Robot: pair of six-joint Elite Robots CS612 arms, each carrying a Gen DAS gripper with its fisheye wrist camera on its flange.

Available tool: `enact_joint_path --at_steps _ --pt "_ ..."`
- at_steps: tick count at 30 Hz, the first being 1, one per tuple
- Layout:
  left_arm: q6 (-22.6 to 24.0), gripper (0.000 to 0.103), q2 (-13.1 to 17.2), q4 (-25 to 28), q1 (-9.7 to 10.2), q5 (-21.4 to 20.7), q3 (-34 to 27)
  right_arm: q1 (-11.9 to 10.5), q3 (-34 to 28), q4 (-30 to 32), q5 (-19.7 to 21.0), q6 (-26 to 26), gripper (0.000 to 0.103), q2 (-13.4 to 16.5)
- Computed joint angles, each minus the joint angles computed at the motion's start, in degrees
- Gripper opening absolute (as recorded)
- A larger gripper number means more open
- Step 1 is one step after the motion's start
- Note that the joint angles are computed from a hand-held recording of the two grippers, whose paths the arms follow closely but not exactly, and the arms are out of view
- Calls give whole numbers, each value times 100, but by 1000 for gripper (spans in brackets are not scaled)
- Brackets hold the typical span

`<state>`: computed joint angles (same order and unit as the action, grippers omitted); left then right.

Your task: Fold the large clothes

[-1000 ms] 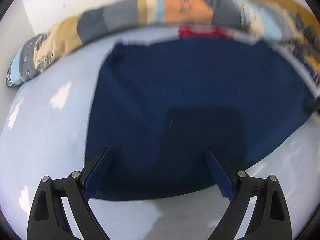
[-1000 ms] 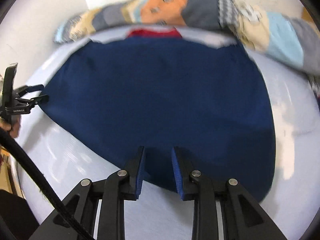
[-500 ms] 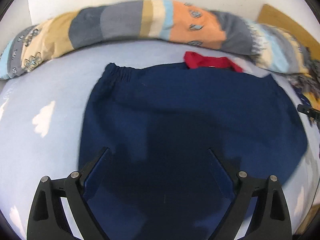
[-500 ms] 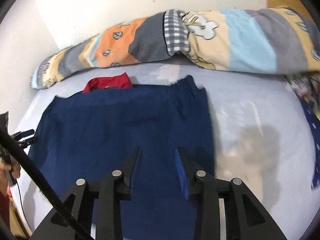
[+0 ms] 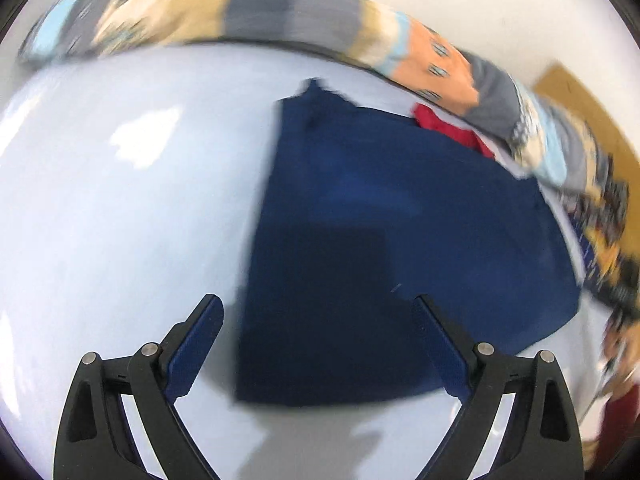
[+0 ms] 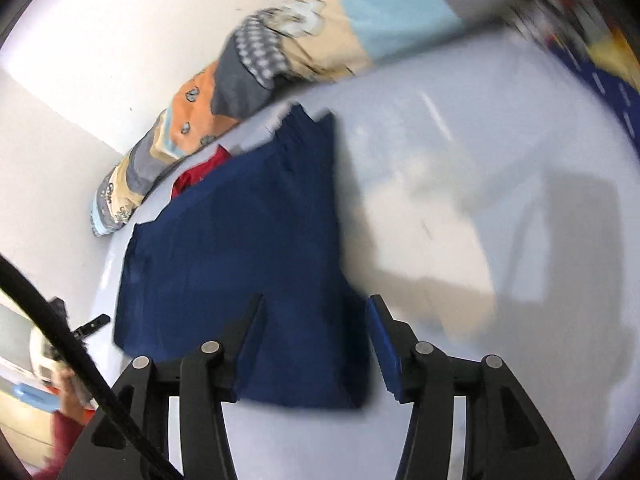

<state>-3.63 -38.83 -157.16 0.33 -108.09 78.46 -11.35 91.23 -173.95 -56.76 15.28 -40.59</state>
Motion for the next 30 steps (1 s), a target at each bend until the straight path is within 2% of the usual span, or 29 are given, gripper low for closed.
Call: enact_joint_path --at_steps 4,7,9,11,15,18,19,20,21,22,23,24,26,30 --pt "-584 94 194 441 287 -690 -128 -143 293 -221 692 424 55 99" --pt "-672 94 242 171 330 -976 -53 -159 337 -562 931 801 56 230" --pt "-855 94 348 86 367 -1455 -150 -161 274 -786 1124 1020 58 321" --pt "-1073 95 478 43 351 -1735 -315 -120 114 -832 1220 1105 62 422" --pt "-1208 102 687 132 271 -1985 -686 -12 -302 -788 1306 1154 62 648" --pt "-1244 102 811 225 193 -1972 -949 102 -712 -705 1328 1199 62 845" --pt "-1315 102 849 158 172 -1925 -1016 134 -807 -654 1289 1179 58 881" --pt "-1372 99 874 90 150 -1878 -1069 178 -889 -567 1181 1098 38 894" --pt "-1338 80 866 111 129 -1748 -1082 229 -902 -311 909 861 24 835" --pt "-1264 66 822 195 74 -1378 -1077 262 -889 -157 663 695 13 783" --pt "-1178 39 777 272 47 -1138 -1036 260 -871 -243 656 718 12 783" --pt "-1150 17 758 214 54 -1098 -978 250 -821 -367 647 720 10 768" --pt "-1164 17 740 55 115 -1283 -871 258 -699 -421 535 540 8 674" --pt "-943 14 497 -252 55 -909 -518 371 -522 -576 20 83 7 467"
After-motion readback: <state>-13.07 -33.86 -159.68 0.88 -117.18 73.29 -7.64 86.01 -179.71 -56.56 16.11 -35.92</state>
